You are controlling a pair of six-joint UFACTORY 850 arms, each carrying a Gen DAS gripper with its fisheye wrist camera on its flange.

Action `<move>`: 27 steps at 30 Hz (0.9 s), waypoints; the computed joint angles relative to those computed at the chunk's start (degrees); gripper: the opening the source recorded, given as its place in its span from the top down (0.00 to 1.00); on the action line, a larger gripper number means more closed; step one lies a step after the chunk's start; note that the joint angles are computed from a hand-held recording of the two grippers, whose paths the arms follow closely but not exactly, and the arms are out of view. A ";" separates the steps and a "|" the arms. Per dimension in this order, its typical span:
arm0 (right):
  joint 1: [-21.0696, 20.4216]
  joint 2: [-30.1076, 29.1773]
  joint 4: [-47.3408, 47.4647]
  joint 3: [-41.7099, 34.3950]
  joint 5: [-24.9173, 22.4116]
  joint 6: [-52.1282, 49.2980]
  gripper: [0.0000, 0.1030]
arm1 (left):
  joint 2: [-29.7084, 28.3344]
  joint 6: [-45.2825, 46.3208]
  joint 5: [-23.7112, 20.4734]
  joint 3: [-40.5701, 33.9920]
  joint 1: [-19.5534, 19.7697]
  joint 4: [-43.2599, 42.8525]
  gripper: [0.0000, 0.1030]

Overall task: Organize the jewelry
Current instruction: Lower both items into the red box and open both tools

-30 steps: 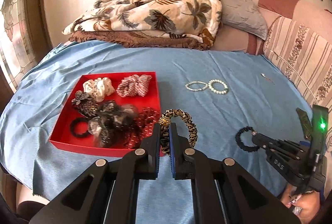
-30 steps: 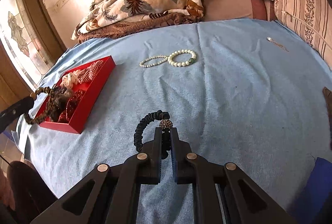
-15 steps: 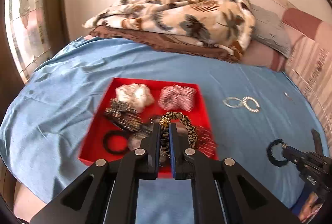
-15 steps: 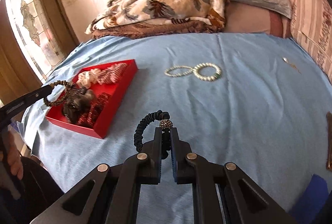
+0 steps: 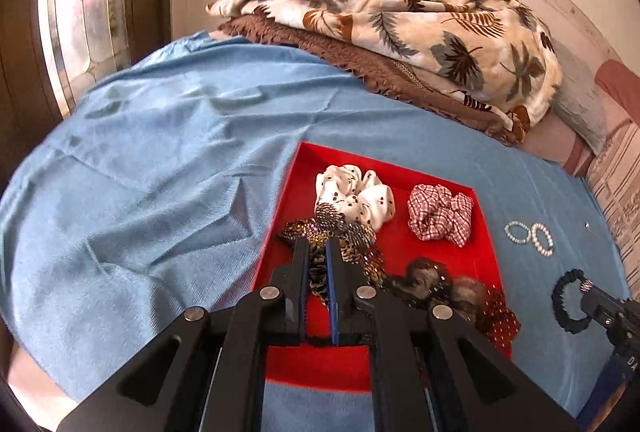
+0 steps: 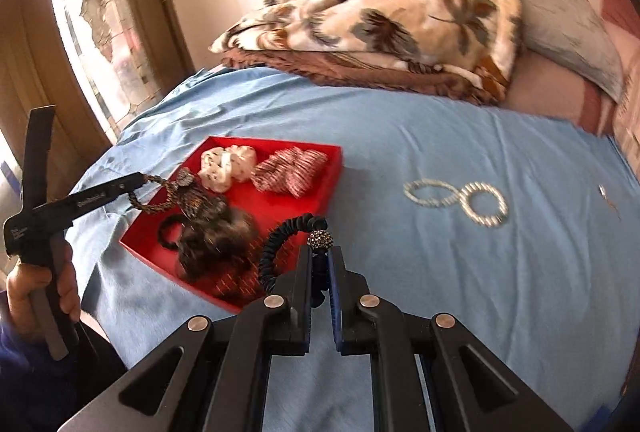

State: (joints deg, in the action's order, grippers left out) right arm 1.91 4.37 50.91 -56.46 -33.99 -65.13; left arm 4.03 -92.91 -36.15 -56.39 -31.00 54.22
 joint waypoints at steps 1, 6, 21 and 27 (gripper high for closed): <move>1.48 -0.76 -0.79 -0.74 1.02 0.62 0.91 | 0.10 0.05 1.50 0.29 0.76 -0.40 0.93; 6.82 -4.90 -5.11 -4.38 4.42 4.83 0.91 | -0.16 1.60 8.28 0.19 4.44 -2.53 0.93; 14.25 -19.49 -20.33 -16.28 3.48 23.29 0.91 | -2.84 6.79 10.72 -0.86 8.03 -8.12 0.93; 12.78 -19.87 -19.79 -16.52 2.72 23.86 0.92 | -0.43 6.15 26.78 1.35 10.02 -8.03 0.93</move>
State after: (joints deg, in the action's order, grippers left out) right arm 14.70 -15.50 31.12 -72.97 -31.27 -41.28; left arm 3.60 -86.76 -9.37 -55.05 -20.99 46.19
